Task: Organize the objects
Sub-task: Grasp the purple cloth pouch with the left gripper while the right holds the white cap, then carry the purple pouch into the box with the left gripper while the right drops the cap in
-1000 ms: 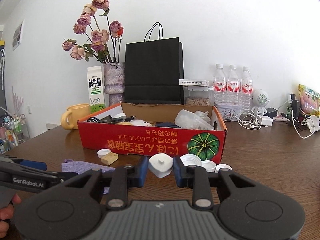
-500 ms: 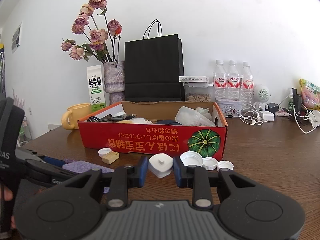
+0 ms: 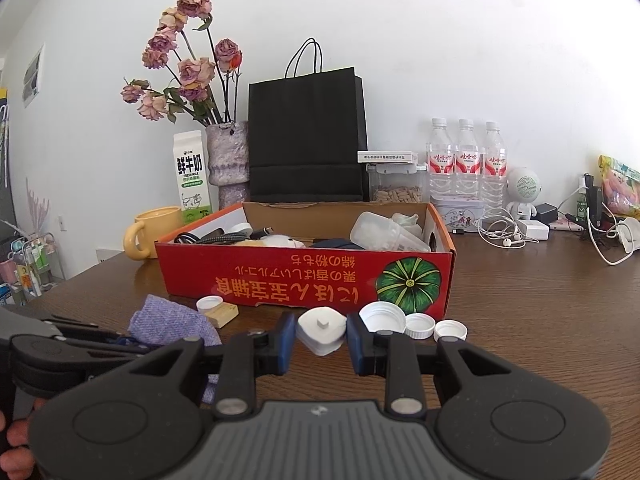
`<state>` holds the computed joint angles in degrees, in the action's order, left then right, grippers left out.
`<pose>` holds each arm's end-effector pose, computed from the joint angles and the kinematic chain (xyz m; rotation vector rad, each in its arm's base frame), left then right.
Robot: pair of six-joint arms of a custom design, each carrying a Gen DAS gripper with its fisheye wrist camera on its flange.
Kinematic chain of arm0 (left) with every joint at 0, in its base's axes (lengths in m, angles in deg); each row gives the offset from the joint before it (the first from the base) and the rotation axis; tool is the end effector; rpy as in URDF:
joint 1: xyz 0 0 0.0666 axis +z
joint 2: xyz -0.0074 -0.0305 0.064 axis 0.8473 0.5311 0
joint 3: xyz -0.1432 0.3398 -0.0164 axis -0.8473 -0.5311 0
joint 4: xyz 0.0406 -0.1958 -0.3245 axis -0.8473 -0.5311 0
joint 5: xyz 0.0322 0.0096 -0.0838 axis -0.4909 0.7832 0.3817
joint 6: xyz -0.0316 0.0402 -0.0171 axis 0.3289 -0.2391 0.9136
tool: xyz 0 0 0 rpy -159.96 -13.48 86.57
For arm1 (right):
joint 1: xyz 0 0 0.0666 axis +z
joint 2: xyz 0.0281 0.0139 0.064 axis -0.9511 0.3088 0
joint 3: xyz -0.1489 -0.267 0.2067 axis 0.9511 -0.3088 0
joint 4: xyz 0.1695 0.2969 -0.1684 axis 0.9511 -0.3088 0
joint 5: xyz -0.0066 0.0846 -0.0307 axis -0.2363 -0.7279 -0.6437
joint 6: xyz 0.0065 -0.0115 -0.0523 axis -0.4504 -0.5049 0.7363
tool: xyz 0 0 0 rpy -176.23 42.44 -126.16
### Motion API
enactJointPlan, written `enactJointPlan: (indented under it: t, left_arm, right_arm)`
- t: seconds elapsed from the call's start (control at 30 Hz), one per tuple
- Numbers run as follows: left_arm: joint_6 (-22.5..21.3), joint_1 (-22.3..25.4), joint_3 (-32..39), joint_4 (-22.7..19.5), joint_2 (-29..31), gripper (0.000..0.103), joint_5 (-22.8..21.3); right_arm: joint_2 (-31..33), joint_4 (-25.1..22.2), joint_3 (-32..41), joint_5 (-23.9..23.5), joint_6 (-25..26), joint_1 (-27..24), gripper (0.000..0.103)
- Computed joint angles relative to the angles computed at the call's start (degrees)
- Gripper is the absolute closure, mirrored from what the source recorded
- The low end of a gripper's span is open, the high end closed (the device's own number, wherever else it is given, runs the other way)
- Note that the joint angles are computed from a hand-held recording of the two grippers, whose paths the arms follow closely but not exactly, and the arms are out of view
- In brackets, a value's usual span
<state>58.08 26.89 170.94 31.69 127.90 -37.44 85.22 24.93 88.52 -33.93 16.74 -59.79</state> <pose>0.5863 -0.3334 0.2541 -0.1215 2.1335 0.0083 0.6300 0.1474 0.2578 -0.4636 1.8967 0.4154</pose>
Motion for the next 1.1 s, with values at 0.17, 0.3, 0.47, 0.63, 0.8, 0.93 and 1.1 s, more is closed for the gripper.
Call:
enactJointPlan:
  t: [0.17,0.3,0.47,0.63,0.8,0.93,1.1]
  left_arm:
    - [-0.32,-1.96,-7.49,9.44,-4.87,0.092,-4.7]
    - [-1.63,-2.08,-8.32,11.75,-5.98,0.092,-5.62]
    - [-1.82,-1.75,-7.85,12.19,-5.88,0.092,-5.72]
    - [-3.72,-1.39,-6.22,13.8,-5.36,0.092,-6.32]
    - [-6.27,-0.61,-1.93,14.8,-3.76,0.092,-7.72]
    - [-6.88,0.56,2.52,14.43,-1.88,0.092,-8.38]
    - [-7.2,2.11,10.49,11.72,2.13,0.092,-8.39]
  right_arm:
    - [0.0,0.04,0.02,-0.02,0.06,0.0,0.076]
    - [-0.05,0.19,-0.07,0.09,0.11,0.02,0.076]
    - [-0.04,0.61,-0.16,0.15,0.04,0.08,0.076]
    - [0.48,4.04,0.23,-0.8,-1.13,0.49,0.076]
    - [3.03,5.48,5.92,-0.33,-3.03,1.56,0.076]
    - [5.59,5.0,11.5,0.15,-3.46,2.23,0.076]
    - [9.04,2.42,18.73,0.84,-3.09,2.78,0.076]
